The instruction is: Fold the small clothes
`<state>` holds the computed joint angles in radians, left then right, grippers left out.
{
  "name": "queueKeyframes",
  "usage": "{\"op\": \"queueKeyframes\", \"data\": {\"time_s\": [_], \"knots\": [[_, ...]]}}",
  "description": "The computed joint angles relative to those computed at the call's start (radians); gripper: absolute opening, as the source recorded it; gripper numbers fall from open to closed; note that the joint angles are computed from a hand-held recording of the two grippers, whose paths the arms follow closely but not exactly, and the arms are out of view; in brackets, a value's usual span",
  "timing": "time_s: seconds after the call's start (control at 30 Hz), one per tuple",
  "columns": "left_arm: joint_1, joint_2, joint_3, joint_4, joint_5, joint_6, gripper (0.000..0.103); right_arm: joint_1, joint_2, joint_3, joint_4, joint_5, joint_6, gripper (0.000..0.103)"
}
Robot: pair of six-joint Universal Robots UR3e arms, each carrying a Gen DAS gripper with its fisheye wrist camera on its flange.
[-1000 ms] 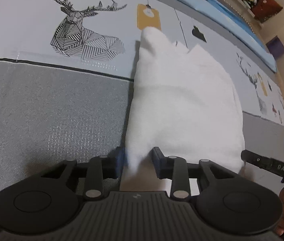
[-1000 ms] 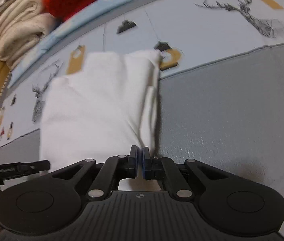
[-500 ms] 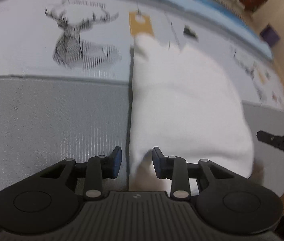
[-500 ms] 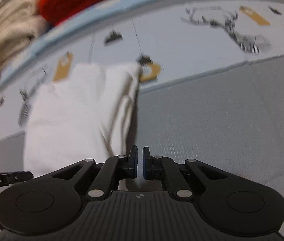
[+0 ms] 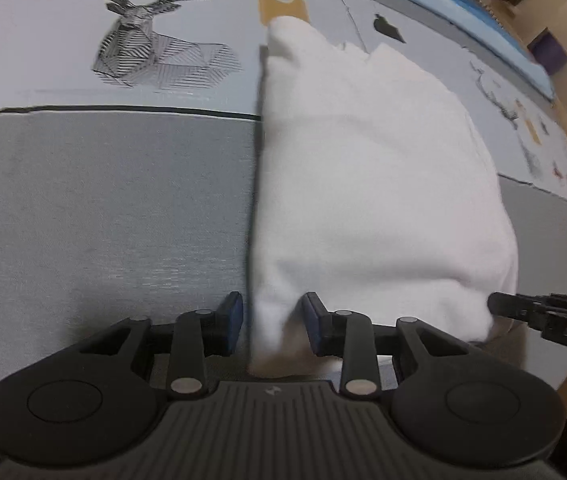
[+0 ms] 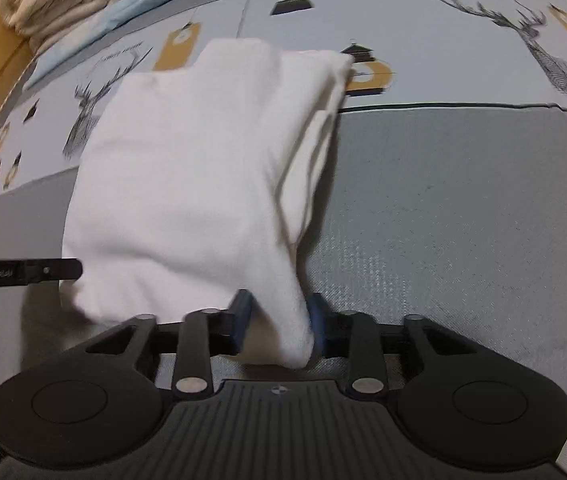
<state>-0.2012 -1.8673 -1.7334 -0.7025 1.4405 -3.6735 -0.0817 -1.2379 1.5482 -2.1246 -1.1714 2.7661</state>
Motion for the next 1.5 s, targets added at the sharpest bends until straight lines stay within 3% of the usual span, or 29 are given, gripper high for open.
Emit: {"op": "queueKeyframes", "data": {"time_s": [0.07, 0.2, 0.33, 0.57, 0.6, 0.63, 0.7, 0.77, 0.83, 0.97, 1.1, 1.23, 1.3, 1.4, 1.5], "knots": [[-0.011, -0.007, 0.007, 0.019, 0.0, 0.008, 0.021, -0.001, -0.005, 0.008, -0.013, 0.016, -0.014, 0.007], [-0.006, -0.012, -0.006, 0.072, -0.077, 0.038, 0.019, -0.031, -0.016, 0.038, -0.124, 0.022, 0.09, 0.006], [-0.026, -0.014, 0.029, 0.013, -0.013, 0.057, 0.029, -0.036, -0.025, 0.075, -0.199, -0.023, 0.143, 0.006], [-0.027, 0.014, 0.012, -0.025, 0.019, 0.08, 0.032, -0.009, -0.003, 0.049, -0.156, -0.088, 0.113, 0.011], [-0.032, 0.025, 0.004, -0.024, 0.031, 0.082, 0.037, -0.007, 0.005, 0.038, -0.149, -0.1, 0.123, 0.015], [-0.037, 0.037, -0.004, -0.028, 0.047, 0.083, 0.049, -0.008, 0.004, 0.034, -0.139, -0.116, 0.13, 0.018], [-0.072, 0.035, 0.013, -0.033, 0.128, 0.07, 0.059, -0.011, -0.012, 0.045, -0.138, -0.152, 0.144, 0.026], [-0.125, 0.061, 0.006, -0.012, 0.247, 0.051, 0.066, -0.012, -0.045, 0.076, -0.166, -0.172, 0.146, 0.027], [-0.185, 0.093, -0.003, 0.015, 0.37, 0.012, 0.09, -0.016, -0.101, 0.136, -0.235, -0.183, 0.145, 0.028], [-0.287, 0.142, 0.083, -0.1, 0.537, -0.12, 0.09, -0.072, -0.283, 0.343, -0.485, -0.124, 0.146, 0.038], [-0.448, 0.151, 0.183, -0.169, 0.724, -0.183, 0.103, -0.169, -0.469, 0.46, -0.527, 0.018, 0.088, 0.049], [-0.605, 0.123, 0.291, -0.242, 0.862, -0.247, 0.103, -0.311, -0.73, 0.558, -0.392, 0.218, 0.013, 0.066], [-0.677, 0.119, 0.313, -0.276, 0.913, -0.309, 0.103, -0.387, -0.878, 0.605, -0.283, 0.309, -0.062, 0.08], [-0.759, 0.103, 0.297, -0.283, 0.94, -0.39, 0.103, -0.559, -1.139, 0.638, 0.088, 0.474, -0.316, 0.086], [-0.821, 0.073, 0.233, -0.25, 0.944, -0.466, 0.103, -0.72, -1.378, 0.668, 0.461, 0.559, -0.564, 0.088]]}}
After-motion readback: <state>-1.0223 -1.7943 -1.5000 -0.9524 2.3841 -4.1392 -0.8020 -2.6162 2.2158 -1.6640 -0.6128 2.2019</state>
